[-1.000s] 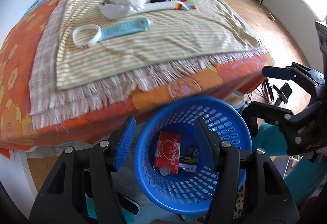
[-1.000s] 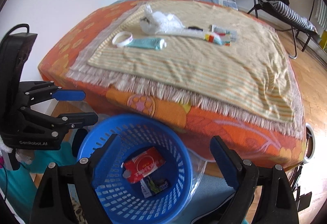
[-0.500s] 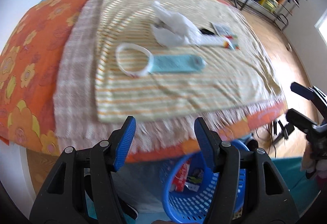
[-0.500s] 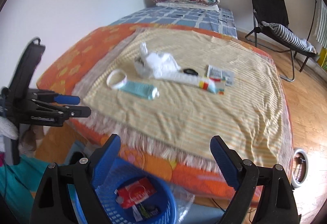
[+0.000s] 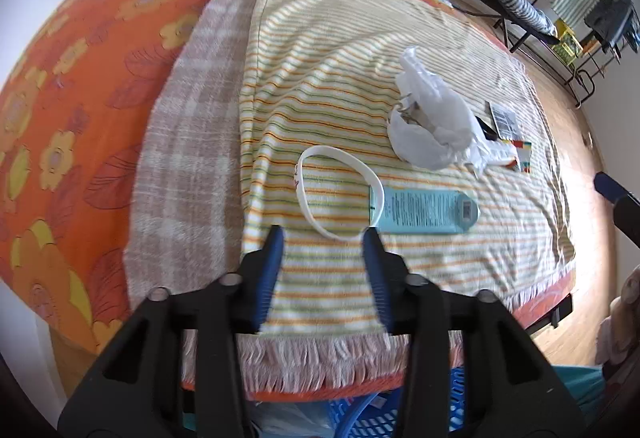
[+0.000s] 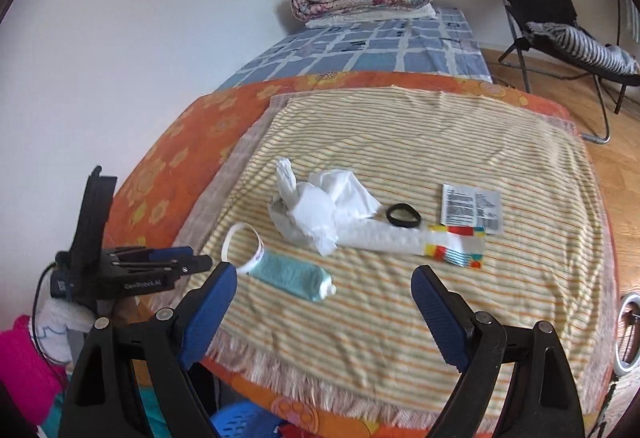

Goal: Collect trash
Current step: 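Grasp the white bracelet with the left tool while the right tool grasps the white tissue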

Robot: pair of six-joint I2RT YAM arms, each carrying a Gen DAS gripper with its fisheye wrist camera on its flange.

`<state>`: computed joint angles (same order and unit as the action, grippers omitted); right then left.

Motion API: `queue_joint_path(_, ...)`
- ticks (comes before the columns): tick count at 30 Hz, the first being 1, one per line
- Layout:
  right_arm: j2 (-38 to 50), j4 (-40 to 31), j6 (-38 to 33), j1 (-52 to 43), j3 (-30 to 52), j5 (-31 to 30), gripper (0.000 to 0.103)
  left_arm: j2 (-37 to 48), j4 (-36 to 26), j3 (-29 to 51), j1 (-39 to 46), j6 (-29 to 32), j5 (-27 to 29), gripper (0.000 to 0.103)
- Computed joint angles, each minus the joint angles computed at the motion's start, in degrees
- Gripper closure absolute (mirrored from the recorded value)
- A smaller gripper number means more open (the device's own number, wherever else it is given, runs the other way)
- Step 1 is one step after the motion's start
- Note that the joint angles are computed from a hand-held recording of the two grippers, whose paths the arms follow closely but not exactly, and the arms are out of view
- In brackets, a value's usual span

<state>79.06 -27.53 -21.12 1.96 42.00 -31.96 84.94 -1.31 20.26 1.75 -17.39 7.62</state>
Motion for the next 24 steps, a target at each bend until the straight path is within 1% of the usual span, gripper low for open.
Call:
queue_joint_path(3, 7.0, 0.9, 3.9, 3.2, 4.2, 0.0, 0.013, 4.5, 1.3, 2.4, 0.4, -0.5, 0.1, 0.068)
queue_joint_path(5, 10.3, 3.0, 6.5, 5.2, 5.8, 0.8, 0.016, 6.8, 1.9, 3.6, 0.4, -0.9, 0.0, 0.068)
queue_joint_path(6, 12.1, 4.2, 7.9, 6.4, 6.7, 2.0, 0.018, 8.0, 2.3, 4.2, 0.7, -0.9, 0.1, 0.071)
queue_joint_path(8, 15.1, 6.5, 10.0, 8.3, 8.0, 3.7, 0.025, 9.9, 2.8, 5.3, 1.2, -1.1, 0.5, 0.077)
queue_joint_path(12, 20.9, 9.0, 13.6, 10.6, 11.1, 4.6, 0.027, 13.6, 3.8, 6.9, 1.3, -0.7, 0.1, 0.078)
queue_joint_path(13, 21.9, 9.3, 14.2, 11.1, 11.6, 4.7, 0.028, 14.3, 4.0, 7.2, 1.3, -0.5, 0.1, 0.079)
queue_joint_path(14, 22.6, 9.6, 14.4, 11.5, 12.0, 5.0, 0.029, 15.0, 4.1, 7.4, 1.5, -0.2, 0.1, 0.084)
queue_joint_path(15, 23.5, 10.1, 14.5, 12.1, 12.4, 5.7, 0.03, 15.7, 4.2, 7.7, 1.6, 0.0, 0.2, 0.086)
queue_joint_path(19, 25.2, 11.5, 15.3, 14.0, 13.0, 7.4, 0.032, 16.9, 4.7, 8.3, 1.8, 0.1, -0.1, 0.086)
queue_joint_path(22, 26.0, 12.4, 16.1, 15.3, 13.4, 8.5, 0.032, 17.2, 4.8, 8.5, 0.9, 0.6, -1.3, 0.087)
queue_joint_path(24, 26.7, 12.9, 16.5, 15.9, 13.8, 9.0, 0.033, 17.3, 5.0, 8.5, 0.1, 0.7, -2.8, 0.094)
